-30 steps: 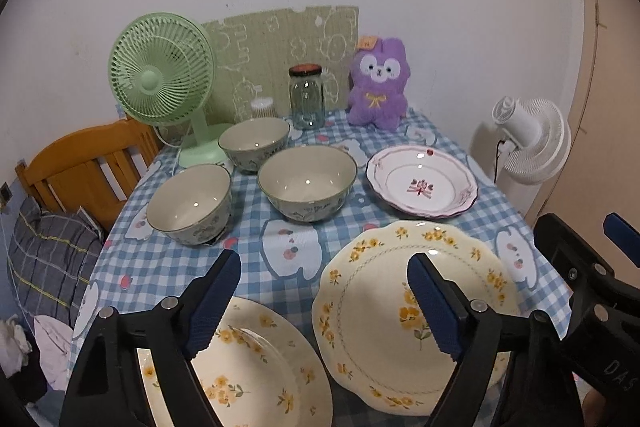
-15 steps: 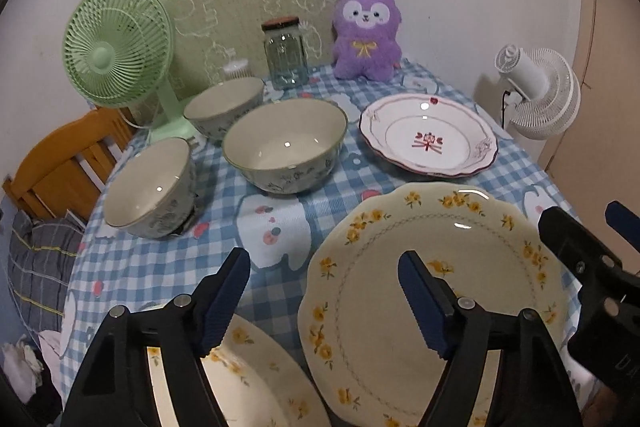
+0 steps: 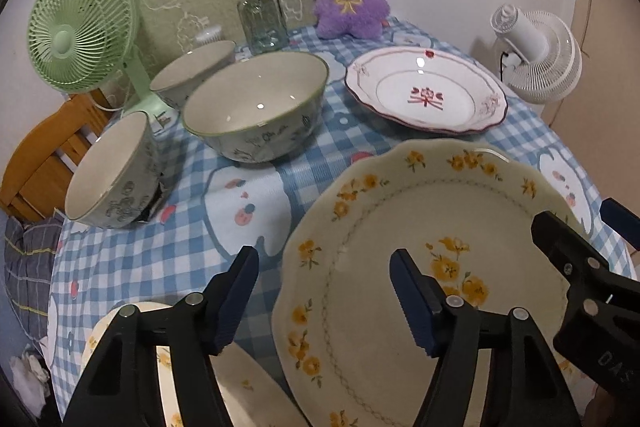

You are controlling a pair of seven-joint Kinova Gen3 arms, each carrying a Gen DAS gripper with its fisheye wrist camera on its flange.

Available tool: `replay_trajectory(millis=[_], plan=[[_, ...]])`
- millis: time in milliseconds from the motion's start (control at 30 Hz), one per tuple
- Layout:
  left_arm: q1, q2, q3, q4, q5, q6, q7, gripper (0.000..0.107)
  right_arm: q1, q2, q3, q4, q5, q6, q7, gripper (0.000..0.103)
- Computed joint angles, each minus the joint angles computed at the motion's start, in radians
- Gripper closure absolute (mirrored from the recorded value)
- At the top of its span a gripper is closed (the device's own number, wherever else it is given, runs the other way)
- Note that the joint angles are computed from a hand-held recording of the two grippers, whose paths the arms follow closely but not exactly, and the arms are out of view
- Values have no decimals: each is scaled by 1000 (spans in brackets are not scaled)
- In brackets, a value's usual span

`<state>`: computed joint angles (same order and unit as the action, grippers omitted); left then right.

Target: Organize plates and bowls

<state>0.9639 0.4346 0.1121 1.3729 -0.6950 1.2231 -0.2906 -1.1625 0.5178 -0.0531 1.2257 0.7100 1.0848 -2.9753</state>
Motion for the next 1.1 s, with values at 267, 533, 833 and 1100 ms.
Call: replay_trajectory(millis=[267,533,833,1100], plan=[[-17,4,6,5,39,-24,-32,42,21,21,-8,-17,-58,13,47,18],[-11,25,-5,-15,46,7,-49,52,39,29,-10,-7,-105,-3,63,29],[-23,3,-2,19,50,-19,-30,62,50,27,-14,-12,-154,-8,79,53],[-37,-29,12,62,49,-56,-33,70,34,34,-5,-36,-164,36,48,59]])
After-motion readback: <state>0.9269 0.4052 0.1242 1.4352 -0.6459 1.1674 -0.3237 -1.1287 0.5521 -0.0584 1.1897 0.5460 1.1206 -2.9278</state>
